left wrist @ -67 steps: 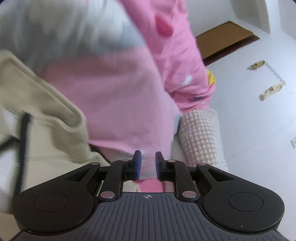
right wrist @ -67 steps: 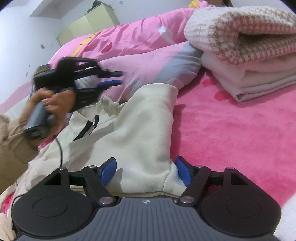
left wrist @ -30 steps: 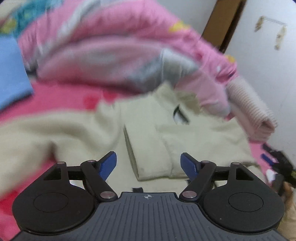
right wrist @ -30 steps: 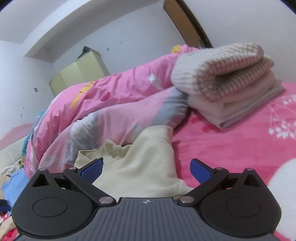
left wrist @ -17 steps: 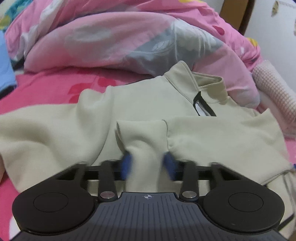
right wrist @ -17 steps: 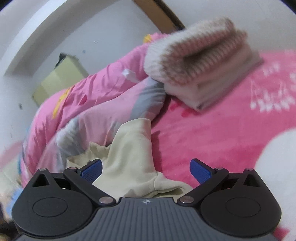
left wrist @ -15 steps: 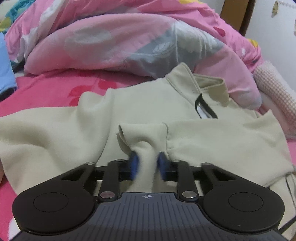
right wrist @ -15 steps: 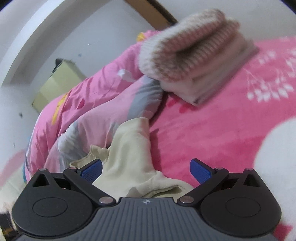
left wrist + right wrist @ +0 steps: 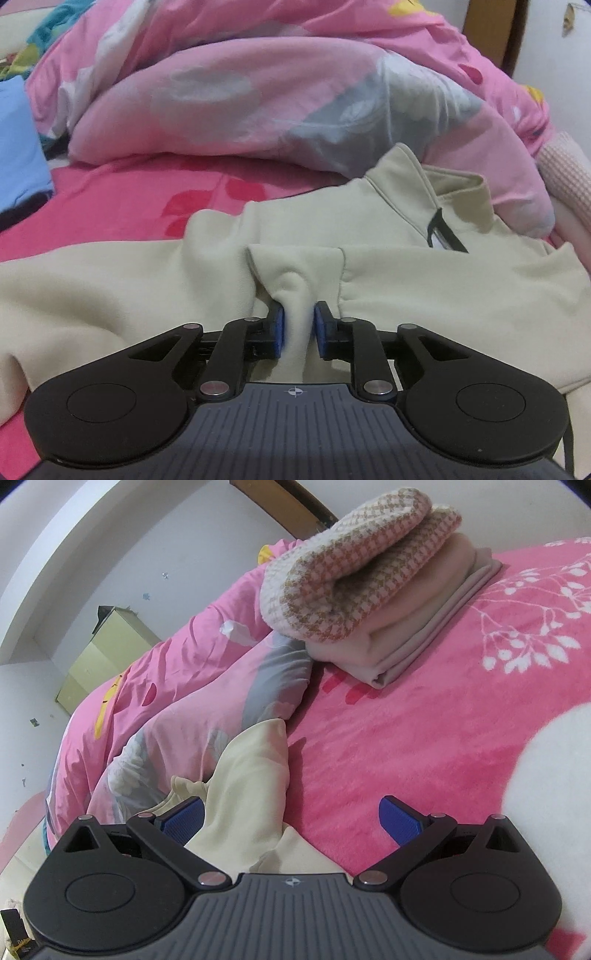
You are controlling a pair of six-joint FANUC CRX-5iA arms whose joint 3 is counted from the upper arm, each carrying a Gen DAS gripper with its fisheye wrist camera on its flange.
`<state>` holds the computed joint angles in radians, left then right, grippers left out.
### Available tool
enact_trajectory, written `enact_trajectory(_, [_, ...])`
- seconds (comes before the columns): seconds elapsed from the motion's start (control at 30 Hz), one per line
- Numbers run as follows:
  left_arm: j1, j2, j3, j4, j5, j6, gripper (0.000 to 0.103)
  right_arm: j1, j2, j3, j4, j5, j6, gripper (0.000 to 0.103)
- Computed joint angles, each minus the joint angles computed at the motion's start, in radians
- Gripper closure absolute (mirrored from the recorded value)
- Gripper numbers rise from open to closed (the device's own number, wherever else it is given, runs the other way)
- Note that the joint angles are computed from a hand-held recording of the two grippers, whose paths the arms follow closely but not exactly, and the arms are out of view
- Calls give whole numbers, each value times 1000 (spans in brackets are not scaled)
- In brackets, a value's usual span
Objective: Fold clothes
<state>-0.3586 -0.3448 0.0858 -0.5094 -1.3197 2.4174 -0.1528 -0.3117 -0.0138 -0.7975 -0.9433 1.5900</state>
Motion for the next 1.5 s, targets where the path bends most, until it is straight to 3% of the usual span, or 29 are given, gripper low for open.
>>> enact_trajectory(0.2, [-65, -28, 21, -93, -80, 51, 78, -2, -1, -3, -5, 1, 0, 1])
enact_trajectory(0.4, [-246, -12, 87, -330, -263, 131, 78, 5, -8, -10, 5, 11, -3, 1])
enact_trajectory(0.5, [-257, -45, 70, -318, -177, 159, 76, 39, -23, -28, 59, 50, -28, 1])
enact_trajectory(0.7, [-169, -44, 7, -166, 108, 25, 68, 208, -106, -143, 368, 275, -149, 3])
enact_trajectory(0.77, [-155, -23, -12, -155, 139, 5, 68, 251, -121, -162, 447, 307, -140, 7])
enact_trajectory(0.8, [-159, -10, -16, -165, 134, 6, 68, 265, -123, -160, 466, 307, -119, 15])
enact_trajectory(0.9, [-156, -11, -53, -192, 134, 35, 68, 288, -91, -94, 455, 248, 3, 37])
enact_trajectory(1.0, [-60, -75, -133, -87, 238, 31, 68, 310, -25, 11, 436, 160, 131, 51])
enact_trajectory(1.2, [-3, -112, -190, -29, 314, 35, 68, 400, 246, 317, 524, -91, 250, 77])
enact_trajectory(1.27, [12, -123, -205, -10, 334, 34, 68, 418, 357, 419, 553, -187, 259, 81])
enact_trajectory(1.37, [42, -135, -223, 31, 358, 14, 68, 467, 459, 463, 657, -198, 245, 81])
enact_trajectory(1.5, [57, -144, -234, 50, 373, 8, 68, 458, 508, 511, 655, -164, 164, 80])
